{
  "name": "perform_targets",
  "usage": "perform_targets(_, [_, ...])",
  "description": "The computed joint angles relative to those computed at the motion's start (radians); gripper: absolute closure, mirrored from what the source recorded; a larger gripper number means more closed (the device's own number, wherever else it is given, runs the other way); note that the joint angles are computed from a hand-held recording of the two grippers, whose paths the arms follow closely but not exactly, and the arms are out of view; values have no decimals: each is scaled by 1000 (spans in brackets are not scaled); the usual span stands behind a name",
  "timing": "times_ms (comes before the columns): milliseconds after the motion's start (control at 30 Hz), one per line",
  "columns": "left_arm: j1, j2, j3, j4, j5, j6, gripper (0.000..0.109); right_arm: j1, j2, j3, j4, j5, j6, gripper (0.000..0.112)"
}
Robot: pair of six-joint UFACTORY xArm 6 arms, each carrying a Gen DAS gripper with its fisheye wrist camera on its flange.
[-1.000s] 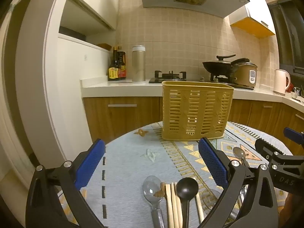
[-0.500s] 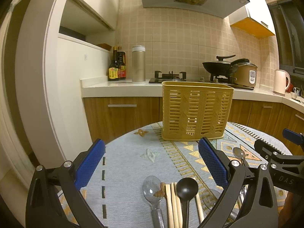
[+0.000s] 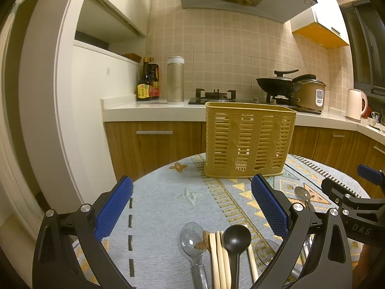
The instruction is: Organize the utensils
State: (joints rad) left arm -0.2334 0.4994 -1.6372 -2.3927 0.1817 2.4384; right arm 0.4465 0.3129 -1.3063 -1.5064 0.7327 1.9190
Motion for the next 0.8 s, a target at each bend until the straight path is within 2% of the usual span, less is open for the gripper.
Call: perform_targets(800, [-3, -8, 17, 13, 12, -9, 13, 3, -1, 2, -7, 5, 6, 17])
